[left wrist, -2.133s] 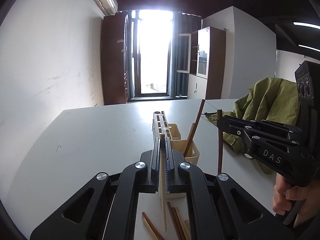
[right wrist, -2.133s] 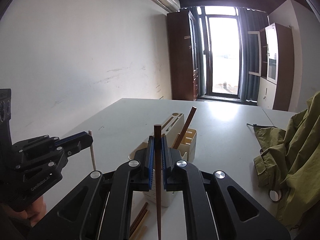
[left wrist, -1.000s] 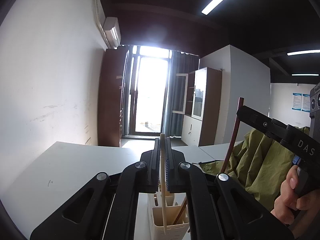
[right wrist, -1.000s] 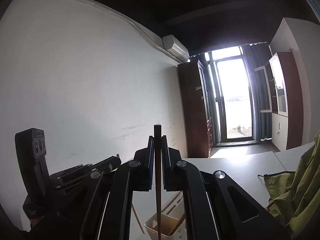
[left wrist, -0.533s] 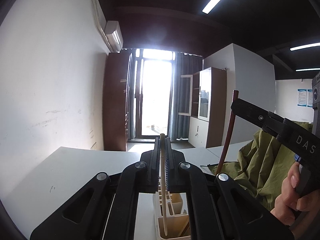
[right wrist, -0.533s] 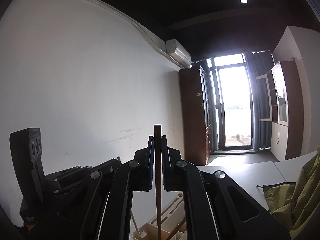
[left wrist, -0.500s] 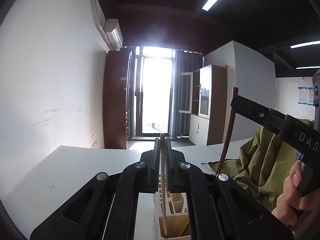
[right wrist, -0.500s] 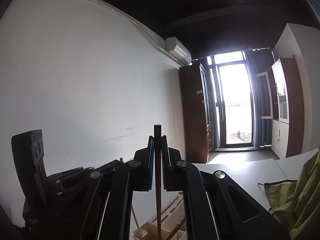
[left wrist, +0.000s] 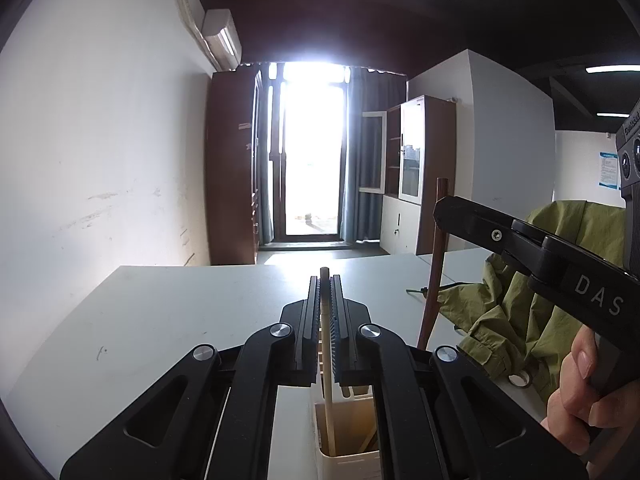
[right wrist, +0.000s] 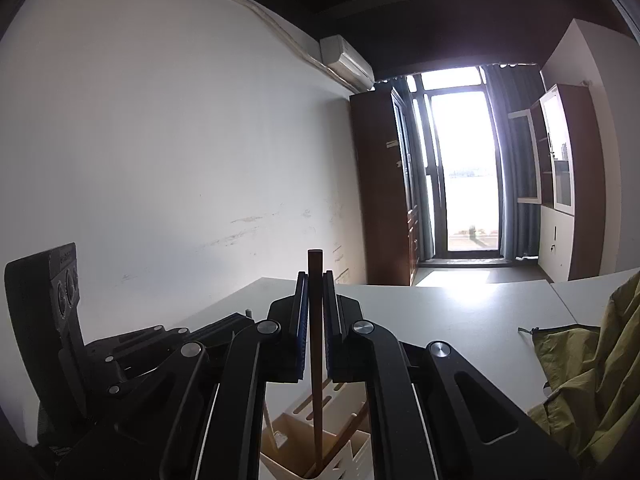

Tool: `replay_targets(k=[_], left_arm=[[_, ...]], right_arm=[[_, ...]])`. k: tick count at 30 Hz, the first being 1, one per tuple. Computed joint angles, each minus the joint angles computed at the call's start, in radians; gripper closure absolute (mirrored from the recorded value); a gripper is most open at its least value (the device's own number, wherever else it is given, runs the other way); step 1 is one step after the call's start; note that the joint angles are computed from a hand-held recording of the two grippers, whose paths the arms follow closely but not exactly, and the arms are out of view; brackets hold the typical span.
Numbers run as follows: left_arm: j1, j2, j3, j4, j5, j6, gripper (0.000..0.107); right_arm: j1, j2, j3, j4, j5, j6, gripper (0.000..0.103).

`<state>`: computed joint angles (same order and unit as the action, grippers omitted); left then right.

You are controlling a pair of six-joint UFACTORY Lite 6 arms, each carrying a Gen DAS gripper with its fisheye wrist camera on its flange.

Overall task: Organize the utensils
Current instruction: 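Lower light chopstick into holder and open left tool while right tool releases dark one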

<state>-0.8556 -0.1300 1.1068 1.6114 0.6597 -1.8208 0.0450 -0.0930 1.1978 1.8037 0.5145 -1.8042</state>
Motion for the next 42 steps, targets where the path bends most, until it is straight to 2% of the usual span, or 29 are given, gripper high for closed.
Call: replay_targets(k=[9,14,26,38,42], left_arm=[[-0.013,0.018,-0.025,-0.015,0.009,0.0,0.103],[0.001,0.01,-0.055,-0.001,-0.014,-0.029,0.103],[0.069,-0.039,-0.096,-0.055,-0.151,-0.02,0.1],[0.009,-0.149,-0.161,-0.115,-0.063,0.032,0.089],[-0.022,-0.167,-0.175,-0.139,-0.028,0.048,0.088]], right_arm=[[0.05,0.003,-0.039,-0.003,-0.09,0.01,0.095],[0.054,0.016,-0.045,-0.008,-0.093,0.02,0.095],[0.092,-0.002,-0.082,0.023,-0.145,0.0,0.095],[0.083,-0.029,-0.112,-0.082,-0.15,0.115,0.094],[0.099,-0.065,-0.143,-0.09,-0.184,0.111,0.079]])
